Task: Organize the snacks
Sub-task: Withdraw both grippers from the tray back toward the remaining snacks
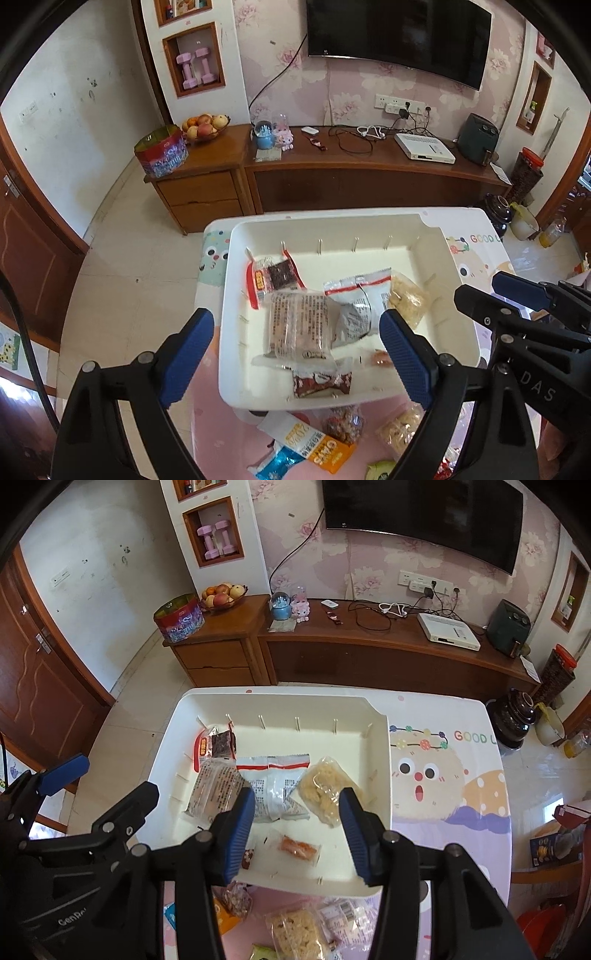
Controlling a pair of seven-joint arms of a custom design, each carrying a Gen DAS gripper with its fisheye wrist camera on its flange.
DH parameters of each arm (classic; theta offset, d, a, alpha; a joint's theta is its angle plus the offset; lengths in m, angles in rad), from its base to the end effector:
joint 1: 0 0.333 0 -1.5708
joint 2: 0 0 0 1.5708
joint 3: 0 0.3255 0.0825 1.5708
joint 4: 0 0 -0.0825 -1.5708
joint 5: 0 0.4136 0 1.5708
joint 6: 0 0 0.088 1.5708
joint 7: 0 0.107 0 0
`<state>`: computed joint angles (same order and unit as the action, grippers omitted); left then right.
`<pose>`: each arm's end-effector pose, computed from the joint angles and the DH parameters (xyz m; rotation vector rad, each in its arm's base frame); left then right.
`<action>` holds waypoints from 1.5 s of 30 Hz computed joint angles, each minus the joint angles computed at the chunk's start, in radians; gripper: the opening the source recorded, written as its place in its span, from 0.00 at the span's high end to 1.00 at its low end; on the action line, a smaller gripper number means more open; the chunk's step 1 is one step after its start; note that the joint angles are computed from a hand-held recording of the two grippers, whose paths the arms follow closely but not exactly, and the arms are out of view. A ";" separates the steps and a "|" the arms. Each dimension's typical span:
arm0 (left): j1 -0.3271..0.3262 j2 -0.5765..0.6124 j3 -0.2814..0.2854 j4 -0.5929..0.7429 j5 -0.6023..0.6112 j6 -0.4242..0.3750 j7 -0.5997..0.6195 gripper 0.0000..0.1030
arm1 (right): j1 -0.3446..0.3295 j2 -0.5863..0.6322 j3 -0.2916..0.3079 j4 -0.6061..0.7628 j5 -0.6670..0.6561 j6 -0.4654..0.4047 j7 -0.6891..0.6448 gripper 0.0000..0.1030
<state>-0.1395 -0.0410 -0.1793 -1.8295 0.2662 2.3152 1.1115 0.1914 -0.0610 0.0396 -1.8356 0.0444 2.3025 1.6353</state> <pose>0.5906 -0.1916 0.6048 -1.8934 1.8738 -0.5300 0.5975 0.1421 0.6119 -2.0198 1.7440 -0.3879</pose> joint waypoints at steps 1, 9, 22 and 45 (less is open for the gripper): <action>0.000 -0.008 0.001 -0.007 -0.012 -0.006 0.004 0.12 | 0.000 -0.008 0.000 -0.007 0.000 0.000 0.003 0.54; 0.003 -0.080 0.006 -0.069 -0.040 -0.014 0.016 0.12 | -0.005 -0.098 0.010 -0.098 -0.005 0.026 0.035 0.54; -0.036 -0.282 0.027 -0.280 -0.146 0.042 0.117 0.12 | -0.042 -0.355 0.031 -0.365 0.012 0.065 0.072 0.54; -0.191 -0.301 0.000 -0.548 -0.293 0.066 0.276 0.12 | -0.150 -0.793 0.034 -0.879 0.039 -0.026 0.151 0.54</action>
<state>-0.3305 -0.3421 -0.1794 -2.3779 -0.0267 2.3807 1.3875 0.0413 -0.8543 0.0739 -2.7147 0.0838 2.2768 1.7863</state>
